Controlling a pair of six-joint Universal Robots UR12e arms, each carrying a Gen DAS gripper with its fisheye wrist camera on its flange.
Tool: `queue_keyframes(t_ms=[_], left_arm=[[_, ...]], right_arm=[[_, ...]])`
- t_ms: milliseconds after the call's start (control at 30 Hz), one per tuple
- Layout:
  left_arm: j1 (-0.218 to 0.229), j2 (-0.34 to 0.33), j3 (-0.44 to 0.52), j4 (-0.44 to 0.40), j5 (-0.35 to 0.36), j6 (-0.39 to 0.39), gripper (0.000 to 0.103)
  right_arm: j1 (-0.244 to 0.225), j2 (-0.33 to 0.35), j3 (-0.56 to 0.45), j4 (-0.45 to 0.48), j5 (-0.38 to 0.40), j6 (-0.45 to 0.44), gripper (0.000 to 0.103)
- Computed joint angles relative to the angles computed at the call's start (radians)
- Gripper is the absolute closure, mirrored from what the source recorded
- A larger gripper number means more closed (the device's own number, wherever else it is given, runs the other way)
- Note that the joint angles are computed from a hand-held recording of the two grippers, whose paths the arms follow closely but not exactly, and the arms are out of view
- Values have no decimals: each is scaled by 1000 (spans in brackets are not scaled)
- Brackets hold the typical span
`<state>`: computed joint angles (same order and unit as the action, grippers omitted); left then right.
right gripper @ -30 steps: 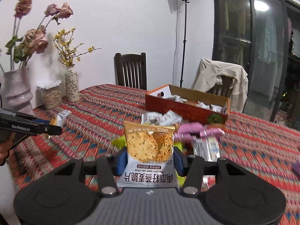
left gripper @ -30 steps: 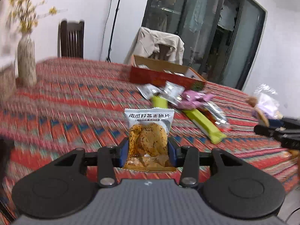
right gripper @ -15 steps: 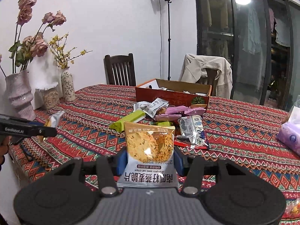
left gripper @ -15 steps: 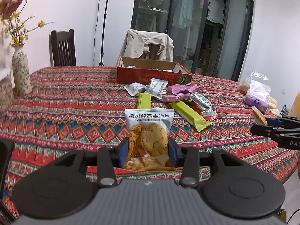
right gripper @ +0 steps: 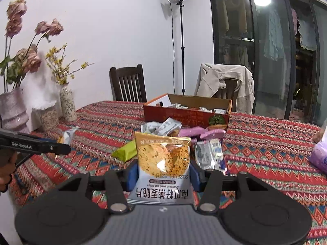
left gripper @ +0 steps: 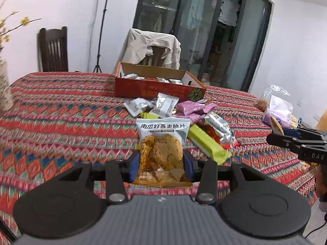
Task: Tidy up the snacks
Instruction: 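Lift both biscuit packets and carry them toward the cardboard box, then lower both biscuit packets into the box and open both tools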
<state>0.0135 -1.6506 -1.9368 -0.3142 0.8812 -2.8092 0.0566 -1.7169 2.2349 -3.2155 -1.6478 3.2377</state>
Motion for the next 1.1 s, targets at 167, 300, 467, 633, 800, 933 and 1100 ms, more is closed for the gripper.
queue_keyframes(t_ms=[167,300,467,633,800,933,1100], left_arm=[[-45,-61,118,-17,33,70,59],[-75,-118,216,-14,32,100,59],[-126,-235,416,-75,54,106,59],[-189,-395,671,-158,127,43,59],[-234,-567,941,-292,201,-23,59],[-256,-718,1178,-441,238,-36,59],[-271,-891,1436,-551,268,-60,59]], right_arm=[[-72,29,-69,22,82,-25,51],[-149,62,-147,42,185,7,50],[-220,139,-303,158,293,12,52],[-244,284,-524,333,327,11,52],[-233,471,-772,490,268,-5,52],[-244,619,-949,612,300,70,52],[-240,768,-1099,732,275,131,52]])
